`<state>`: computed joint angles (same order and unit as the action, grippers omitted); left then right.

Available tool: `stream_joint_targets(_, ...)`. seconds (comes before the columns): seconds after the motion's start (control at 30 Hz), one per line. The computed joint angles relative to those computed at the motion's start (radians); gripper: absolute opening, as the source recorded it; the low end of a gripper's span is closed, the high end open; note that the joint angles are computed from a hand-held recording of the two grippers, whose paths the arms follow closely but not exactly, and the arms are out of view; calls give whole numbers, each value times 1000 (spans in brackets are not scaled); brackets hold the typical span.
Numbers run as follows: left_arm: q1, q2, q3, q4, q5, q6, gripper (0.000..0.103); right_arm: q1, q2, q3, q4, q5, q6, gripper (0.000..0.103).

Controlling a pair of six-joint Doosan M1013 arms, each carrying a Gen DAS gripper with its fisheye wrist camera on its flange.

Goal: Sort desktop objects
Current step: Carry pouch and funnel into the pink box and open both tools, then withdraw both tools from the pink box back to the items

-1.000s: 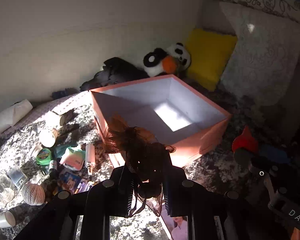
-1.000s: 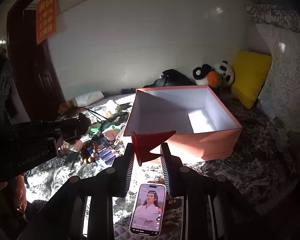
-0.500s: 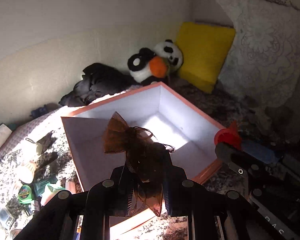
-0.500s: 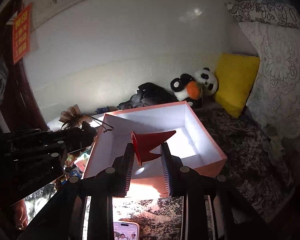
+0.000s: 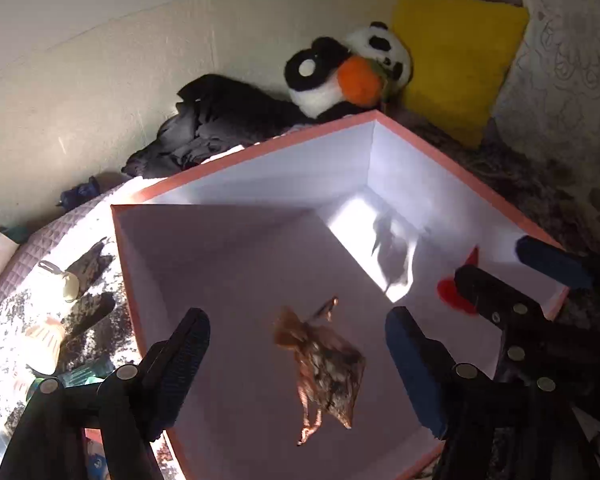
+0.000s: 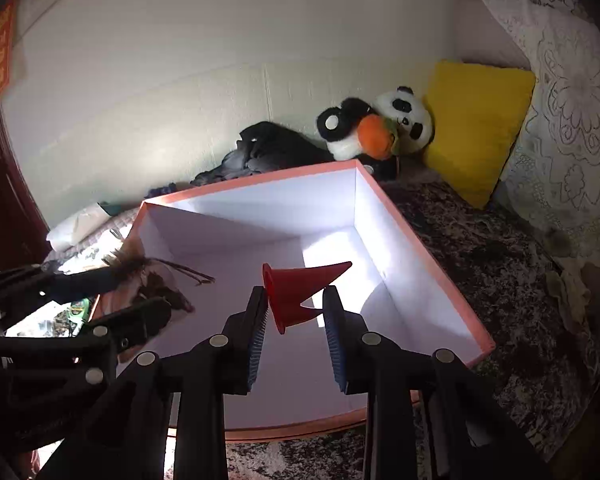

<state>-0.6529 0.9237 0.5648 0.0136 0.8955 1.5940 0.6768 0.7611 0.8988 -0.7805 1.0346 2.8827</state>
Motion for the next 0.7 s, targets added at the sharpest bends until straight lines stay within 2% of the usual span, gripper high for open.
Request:
stream_joint_targets(0.03, 5, 5, -10, -12, 5, 0, 81, -2, 3, 0, -8, 13, 13, 72)
stream_joint_targets(0.07, 10, 7, -12, -26, 6, -1, 84, -2, 0, 12, -28, 8, 37, 81)
stream_joint_targets(0.17, 20, 7, -12, -31, 3, -18, 84, -3, -6, 28, -47, 2, 48, 81)
stream_joint_targets(0.27, 27, -23, 37, -26, -32, -36, 84, 1, -15, 42, -76, -9, 87, 81)
stream_joint_targets(0.43, 39, -95, 153, -11, -94, -60, 84, 36, -24, 36, -150, -10, 129, 81)
stream_joint_targets(0.7, 67, -239, 363, 30, -213, -108, 84, 106, -3, -43, -238, -21, 100, 84)
